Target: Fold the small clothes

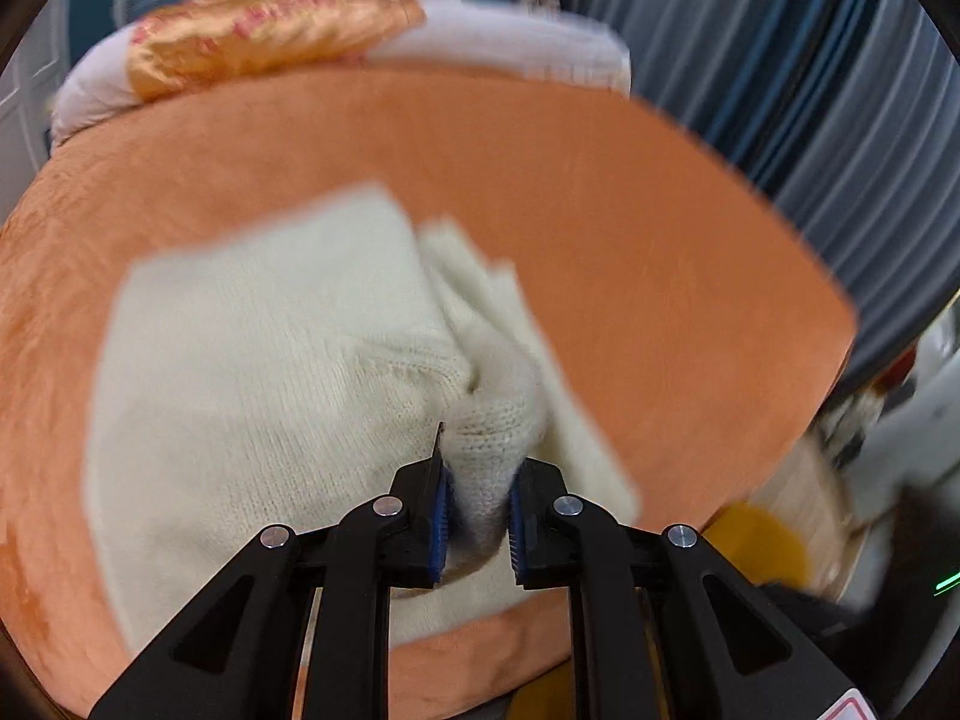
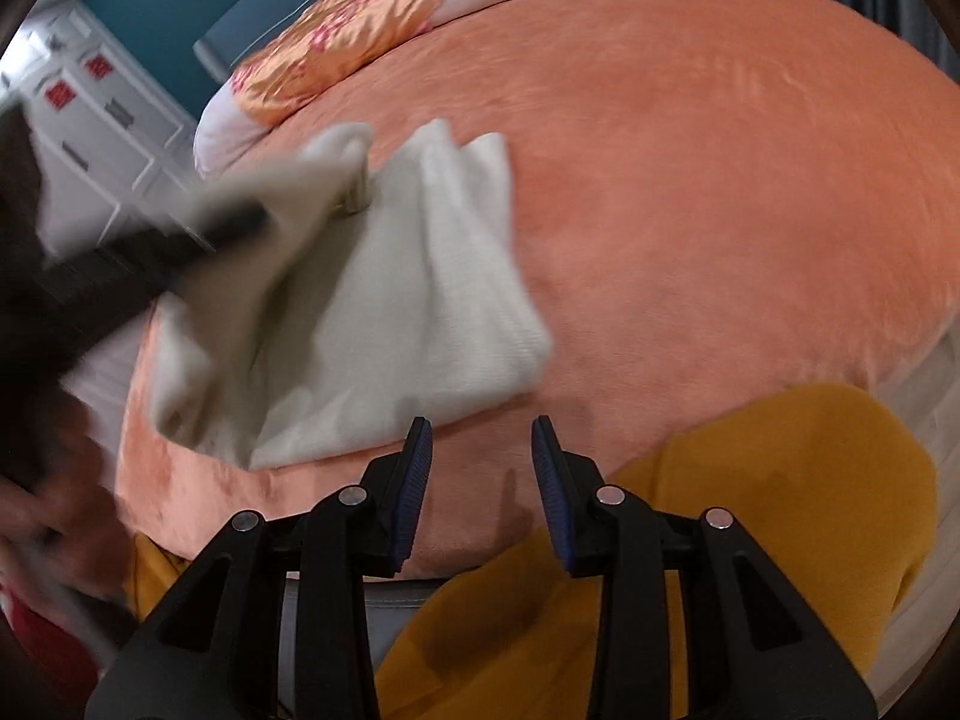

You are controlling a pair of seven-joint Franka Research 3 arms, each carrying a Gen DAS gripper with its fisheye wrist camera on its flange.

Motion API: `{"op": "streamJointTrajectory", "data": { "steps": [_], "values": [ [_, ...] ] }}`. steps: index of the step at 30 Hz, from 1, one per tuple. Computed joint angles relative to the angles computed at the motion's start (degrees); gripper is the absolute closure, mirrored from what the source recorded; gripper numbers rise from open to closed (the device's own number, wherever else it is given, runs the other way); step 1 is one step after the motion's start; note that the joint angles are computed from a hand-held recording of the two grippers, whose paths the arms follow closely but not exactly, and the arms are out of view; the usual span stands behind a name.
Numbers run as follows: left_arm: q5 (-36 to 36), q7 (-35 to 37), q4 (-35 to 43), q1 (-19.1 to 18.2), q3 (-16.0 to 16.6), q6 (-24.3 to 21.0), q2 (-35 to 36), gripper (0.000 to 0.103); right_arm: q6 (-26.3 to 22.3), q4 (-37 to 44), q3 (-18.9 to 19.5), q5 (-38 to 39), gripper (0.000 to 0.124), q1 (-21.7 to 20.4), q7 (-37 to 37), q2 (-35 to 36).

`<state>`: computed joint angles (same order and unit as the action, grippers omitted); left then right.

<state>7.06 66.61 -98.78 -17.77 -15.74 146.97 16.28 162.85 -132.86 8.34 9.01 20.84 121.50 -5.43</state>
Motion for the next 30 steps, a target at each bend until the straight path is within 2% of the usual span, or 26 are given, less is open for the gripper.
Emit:
{"op": "streamJointTrajectory", "data": {
  "steps": [2, 4, 5, 6, 8, 11, 12, 14, 16, 21, 23, 24, 25, 26, 28, 29, 30],
  "values": [
    [1.5, -1.8, -0.6, -0.9, 0.5, -2.1, 0.3, 0.088, 1.1, -0.6, -1.0, 5.4, 0.09, 0.9, -3.4, -0.2],
    [4.8, -4.2, -3.9, -1.6, 1.4, 0.1, -2.0, 0.084, 2.1, 0.1, -1.6, 10.2, 0.088, 1.7, -7.2, 0.1],
    [6.0, -4.9, -6.4, -1.6, 1.6, 1.7, -4.1, 0.074, 2.5, 0.4, -2.1, 13.2, 0.083, 2.1, -9.9, 0.2],
    [5.9, -4.7, -8.5, -1.2, 1.3, 2.8, -5.9, 0.053, 2.9, 1.6, -2.7, 18.2, 0.08, 2.9, -14.1, 0.8],
    [7.0, -6.6, -14.3, -0.7, 1.5, 5.8, -11.1, 0.029, 2.8, 4.8, -3.6, 29.2, 0.065, 4.1, -23.4, 2.7],
    [11.8, -11.1, -19.9, 0.1, 2.1, 7.2, -16.5, 0.023, 0.0, 11.2, -2.8, 39.8, 0.053, 3.2, -32.7, 6.8],
    [14.0, -12.8, -21.7, 0.6, 2.1, 5.9, -18.4, 0.022, -2.2, 14.9, -2.3, 43.4, 0.051, 2.4, -36.0, 9.3],
    [16.5, -15.2, -23.9, 1.7, 2.1, 3.3, -20.5, 0.021, -4.9, 19.0, -1.2, 45.1, 0.045, 1.2, -37.3, 12.5],
    [16.3, -17.1, -25.4, 2.6, 2.2, 2.0, -21.0, 0.021, -8.8, 24.3, -0.6, 43.3, 0.042, 0.2, -36.5, 16.9],
    [11.6, -18.8, -26.8, 4.1, 3.0, 3.3, -19.2, 0.021, -15.7, 35.7, 0.6, 35.3, 0.044, -0.1, -28.1, 26.8],
    [11.7, -19.9, -27.3, 4.5, 3.1, 5.2, -18.8, 0.021, -17.2, 39.9, 0.4, 30.4, 0.076, 1.0, -25.8, 29.5],
    [11.9, -19.9, -26.5, 4.7, 3.1, 5.9, -17.6, 0.021, -17.6, 41.3, 0.1, 27.6, 0.083, 1.7, -24.6, 30.1],
    [13.3, -20.9, -25.9, 4.8, 3.1, 5.4, -16.9, 0.021, -17.6, 43.1, -0.9, 23.2, 0.099, 3.1, -23.0, 30.4],
    [14.0, -21.2, -24.5, 4.9, 3.1, 4.8, -15.6, 0.022, -17.3, 44.0, -0.4, 22.1, 0.101, 2.9, -23.9, 30.5],
    [12.4, -19.8, -22.1, 5.1, 3.3, 3.6, -13.1, 0.051, -12.7, 43.9, 1.9, 24.0, 0.103, 1.4, -29.1, 28.3],
    [9.8, -18.0, -21.8, 5.3, 3.2, 3.2, -12.8, 0.072, -9.6, 42.8, 3.9, 27.3, 0.103, -0.1, -33.6, 26.1],
    [3.3, -13.9, -23.4, 6.1, 3.0, 5.5, -13.5, 0.079, -7.0, 41.1, 4.6, 29.4, 0.103, -0.7, -36.3, 24.1]
  ]
}}
